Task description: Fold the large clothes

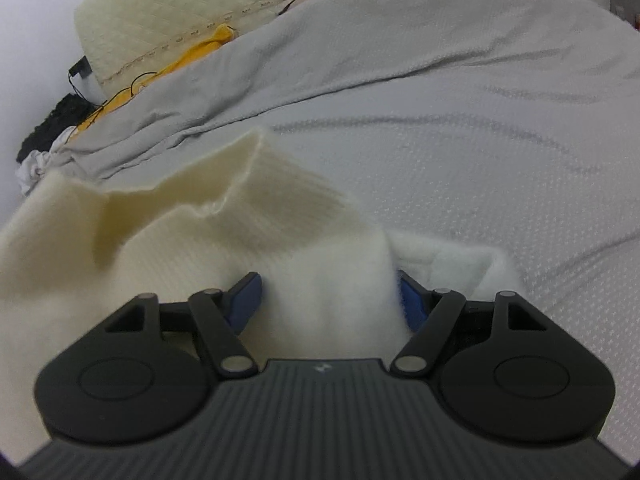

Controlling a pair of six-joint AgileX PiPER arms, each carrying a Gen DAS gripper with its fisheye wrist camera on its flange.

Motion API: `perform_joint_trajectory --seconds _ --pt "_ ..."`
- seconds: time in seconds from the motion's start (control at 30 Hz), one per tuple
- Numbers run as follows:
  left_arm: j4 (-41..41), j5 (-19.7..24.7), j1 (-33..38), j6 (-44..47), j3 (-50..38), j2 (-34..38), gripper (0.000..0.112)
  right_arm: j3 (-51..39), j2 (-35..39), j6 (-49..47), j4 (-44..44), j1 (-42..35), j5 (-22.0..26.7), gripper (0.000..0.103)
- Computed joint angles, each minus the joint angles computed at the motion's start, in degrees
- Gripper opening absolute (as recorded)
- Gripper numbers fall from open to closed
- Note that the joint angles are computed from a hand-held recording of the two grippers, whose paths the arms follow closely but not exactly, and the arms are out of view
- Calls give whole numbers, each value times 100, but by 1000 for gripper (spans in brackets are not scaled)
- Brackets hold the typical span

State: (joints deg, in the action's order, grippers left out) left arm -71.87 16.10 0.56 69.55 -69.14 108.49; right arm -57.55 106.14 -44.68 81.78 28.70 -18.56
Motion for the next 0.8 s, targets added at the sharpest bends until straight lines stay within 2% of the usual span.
perform_joint_trajectory --seconds 0.03,0.07,0.1,0.17,0.3,0.4,0.5,0.63,0.73,0.8 --pt "-236 -82 -1 182 71 -58 26 27 -42 4 -26 34 -58 50" --pt "-649 51 96 518 120 -103 14 -8 -60 -175 178 103 -202 27" --pt "-973 137 172 709 164 -156 10 10 -83 -234 306 200 -475 12" --pt "-1557 424 400 991 256 -293 9 282 -338 337 -125 327 -785 11" --pt "-2096 968 818 1114 373 -554 7 830 -939 1491 -866 449 -1235 10" --pt "-2283 1367 1090 893 422 -622 7 1060 -1205 1714 -896 534 -1519 9" --pt "-2136 1285 1095 694 414 -612 7 1123 -1141 1738 -830 515 -1601 9" --pt "-2185 801 845 971 393 -460 7 681 -495 1132 -356 364 -1418 9" --pt "-1586 487 662 520 187 -187 7 522 -203 1009 -273 84 -963 9" --pt "-887 366 574 -92 -5 11 7 445 -98 867 -168 27 -838 10"
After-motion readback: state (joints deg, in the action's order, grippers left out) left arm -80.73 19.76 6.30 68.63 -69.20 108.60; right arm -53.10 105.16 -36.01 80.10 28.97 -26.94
